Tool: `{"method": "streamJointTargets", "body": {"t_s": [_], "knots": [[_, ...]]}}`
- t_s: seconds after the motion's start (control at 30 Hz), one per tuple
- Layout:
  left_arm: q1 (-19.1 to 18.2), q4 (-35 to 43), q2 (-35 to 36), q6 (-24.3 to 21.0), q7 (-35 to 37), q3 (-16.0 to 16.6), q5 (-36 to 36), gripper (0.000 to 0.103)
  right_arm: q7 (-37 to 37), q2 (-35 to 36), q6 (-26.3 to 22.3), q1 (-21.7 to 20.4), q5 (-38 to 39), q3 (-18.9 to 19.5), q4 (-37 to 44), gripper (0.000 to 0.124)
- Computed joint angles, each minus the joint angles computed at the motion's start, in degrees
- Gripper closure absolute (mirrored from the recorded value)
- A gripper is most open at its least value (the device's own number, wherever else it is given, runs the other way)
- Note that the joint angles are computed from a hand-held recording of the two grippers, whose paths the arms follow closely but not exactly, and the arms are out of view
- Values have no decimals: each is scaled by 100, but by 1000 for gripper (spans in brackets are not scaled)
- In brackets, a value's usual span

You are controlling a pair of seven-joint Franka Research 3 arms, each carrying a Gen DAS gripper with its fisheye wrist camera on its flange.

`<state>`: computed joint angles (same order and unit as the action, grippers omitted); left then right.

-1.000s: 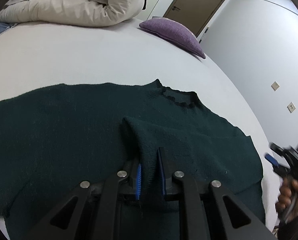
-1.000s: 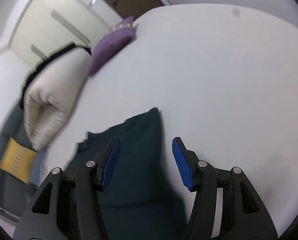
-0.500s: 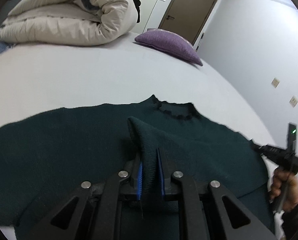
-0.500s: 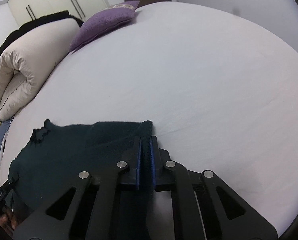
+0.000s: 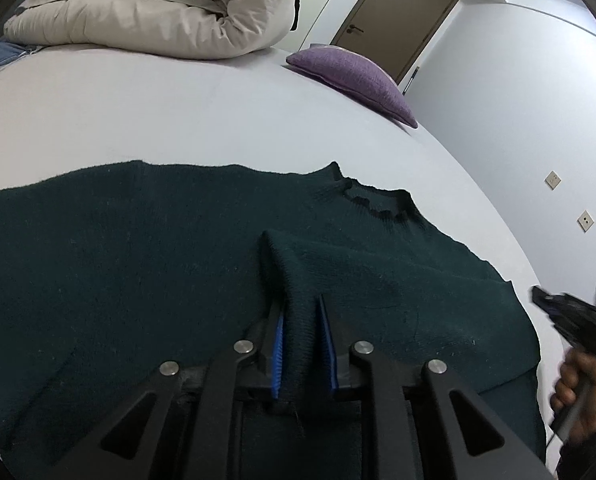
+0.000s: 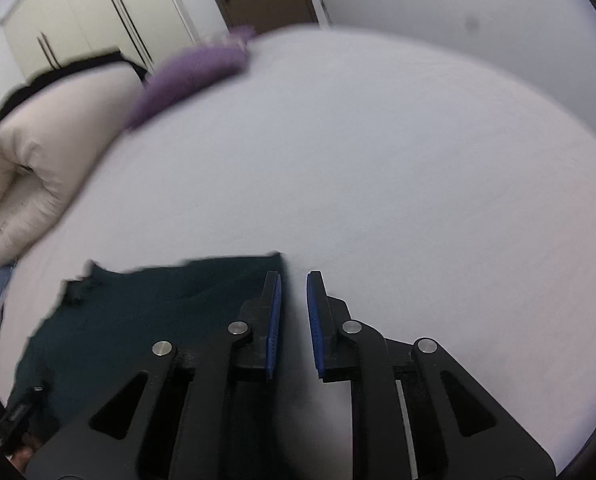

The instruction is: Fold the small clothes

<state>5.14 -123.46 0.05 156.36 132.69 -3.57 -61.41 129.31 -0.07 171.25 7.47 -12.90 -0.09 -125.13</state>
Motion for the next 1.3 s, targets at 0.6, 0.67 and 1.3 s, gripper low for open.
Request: {"method": "streamJointTargets", "body": {"t_s": [0.6, 0.67, 1.3], "knots": [[-139, -976, -1364, 387, -775, 492, 677, 22, -364, -1396, 359, 187, 1014, 78, -1569, 71], [-146, -1249, -1794, 265, -770, 857, 522, 22, -843, -1766, 344, 531, 1476, -79, -1831, 71], [934, -2036, -2311, -437, -1657, 3245, -1639, 22, -2184, -2816, 94, 2546, 4374, 199, -2780, 71]]}}
